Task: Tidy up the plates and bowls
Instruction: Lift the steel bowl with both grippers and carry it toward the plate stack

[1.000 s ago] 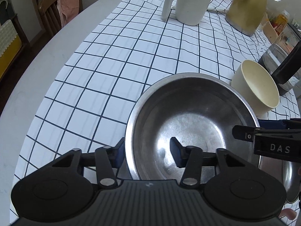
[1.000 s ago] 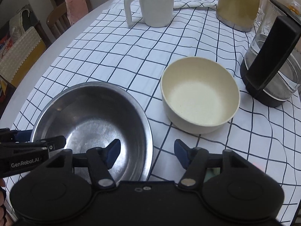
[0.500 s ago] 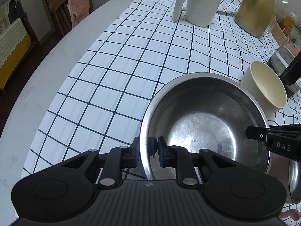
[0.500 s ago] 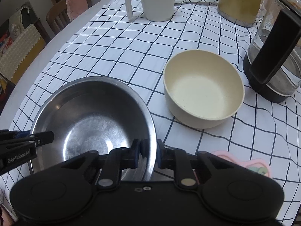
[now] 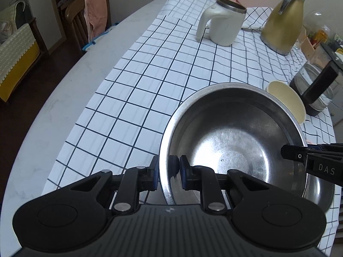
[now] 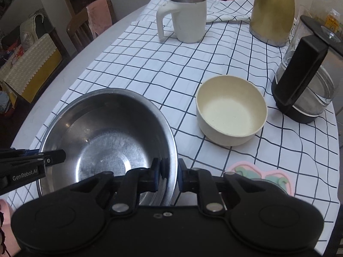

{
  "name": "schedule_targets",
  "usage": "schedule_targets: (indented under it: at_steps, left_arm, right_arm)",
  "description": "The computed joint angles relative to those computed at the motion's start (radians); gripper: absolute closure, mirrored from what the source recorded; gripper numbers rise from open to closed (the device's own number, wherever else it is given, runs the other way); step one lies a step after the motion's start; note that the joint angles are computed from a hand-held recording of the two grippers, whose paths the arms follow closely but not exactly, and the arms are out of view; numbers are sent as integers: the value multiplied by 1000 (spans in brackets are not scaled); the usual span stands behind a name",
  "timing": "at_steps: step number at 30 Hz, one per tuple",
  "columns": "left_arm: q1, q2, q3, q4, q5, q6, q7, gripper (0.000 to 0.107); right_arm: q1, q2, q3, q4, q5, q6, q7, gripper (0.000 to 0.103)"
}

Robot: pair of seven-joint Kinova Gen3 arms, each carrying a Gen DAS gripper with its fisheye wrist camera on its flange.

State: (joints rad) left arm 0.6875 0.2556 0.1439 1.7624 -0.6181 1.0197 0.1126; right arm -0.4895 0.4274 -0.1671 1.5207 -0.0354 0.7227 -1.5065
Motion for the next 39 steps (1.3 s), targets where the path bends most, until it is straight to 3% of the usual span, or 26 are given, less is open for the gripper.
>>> schedule_targets:
  at_steps: [11, 21, 30, 39]
  left_arm:
    - [64, -91, 86, -15, -5, 78, -37, 89]
    - [120, -131, 160, -8, 0, 79, -76, 89]
    - [202, -106, 197, -17, 10, 68, -114, 89]
    - [305, -27, 185, -43, 25, 33, -149, 89]
  right_arm:
    - [21, -197, -6, 136, -28, 28, -42, 87]
    - [19, -395, -19, 300, 26, 43, -205, 87]
    - [46, -559, -56, 453, 53, 68, -351, 87]
    - [98, -700, -76, 602, 41, 100, -427, 87]
